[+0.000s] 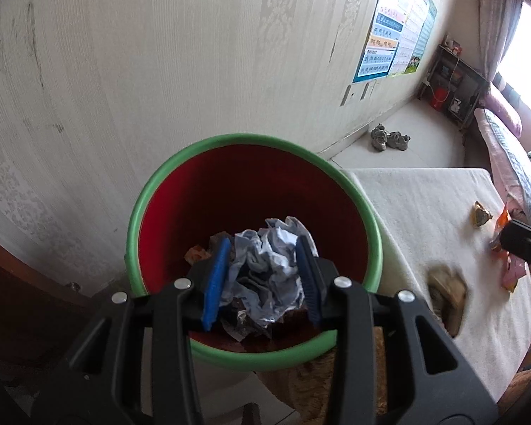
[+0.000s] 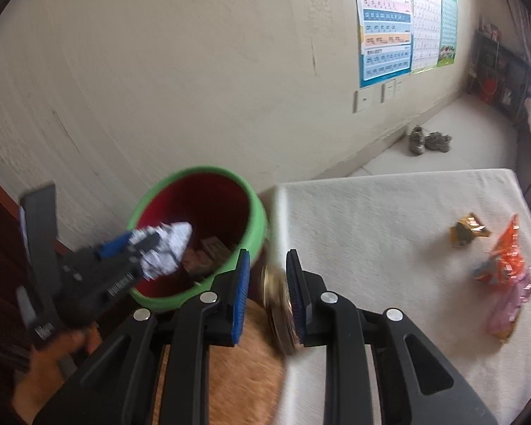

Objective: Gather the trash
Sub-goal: 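Carry the crumpled paper to the red bucket and release it with the left gripper, then carry the brown box over the red bucket and open the right gripper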

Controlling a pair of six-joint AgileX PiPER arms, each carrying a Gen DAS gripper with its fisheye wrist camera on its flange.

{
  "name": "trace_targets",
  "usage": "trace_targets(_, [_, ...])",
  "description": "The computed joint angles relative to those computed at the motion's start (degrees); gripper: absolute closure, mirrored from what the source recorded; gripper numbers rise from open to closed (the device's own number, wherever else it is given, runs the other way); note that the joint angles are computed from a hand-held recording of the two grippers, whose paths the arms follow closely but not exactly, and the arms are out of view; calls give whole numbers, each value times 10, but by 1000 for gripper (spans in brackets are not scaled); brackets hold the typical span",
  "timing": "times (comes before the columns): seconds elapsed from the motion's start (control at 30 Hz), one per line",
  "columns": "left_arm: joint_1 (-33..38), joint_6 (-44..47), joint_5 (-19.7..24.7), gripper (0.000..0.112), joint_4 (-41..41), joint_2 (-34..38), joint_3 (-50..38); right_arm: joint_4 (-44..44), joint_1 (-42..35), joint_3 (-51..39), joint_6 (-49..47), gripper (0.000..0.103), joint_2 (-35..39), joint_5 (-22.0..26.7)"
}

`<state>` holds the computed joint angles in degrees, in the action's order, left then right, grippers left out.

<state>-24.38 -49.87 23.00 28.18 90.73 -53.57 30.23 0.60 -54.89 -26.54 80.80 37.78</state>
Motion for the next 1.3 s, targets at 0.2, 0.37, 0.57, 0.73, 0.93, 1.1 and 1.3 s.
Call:
trace_targets(0.2, [19, 37, -2, 76, -47, 4, -1, 19, 17, -36, -8, 83, 33, 1])
trace_targets(0.37, [25, 69, 4, 76, -60, -6, -2, -13, -39, -2, -56, 48, 36, 28])
trace_targets(0.57, [22, 82, 3, 76, -84, 15, -12, 70, -148, 93, -188, 36, 53, 72])
trace_targets(0.73, [13, 92, 1, 76, -93, 22, -13, 152, -193, 107, -241, 37, 80, 96])
trace_targets(0.93, [13, 78, 5, 76, -78, 13, -10, 172, -212, 112, -303, 27, 87, 149])
trace_targets(1.1, [4, 66, 7, 76, -69, 16, -11, 186, -182, 143, -306, 26, 63, 68])
trace_targets(1.3, [-1, 71, 6, 76, -71, 17, -14, 146, -135, 145, -249, 65, 64, -6])
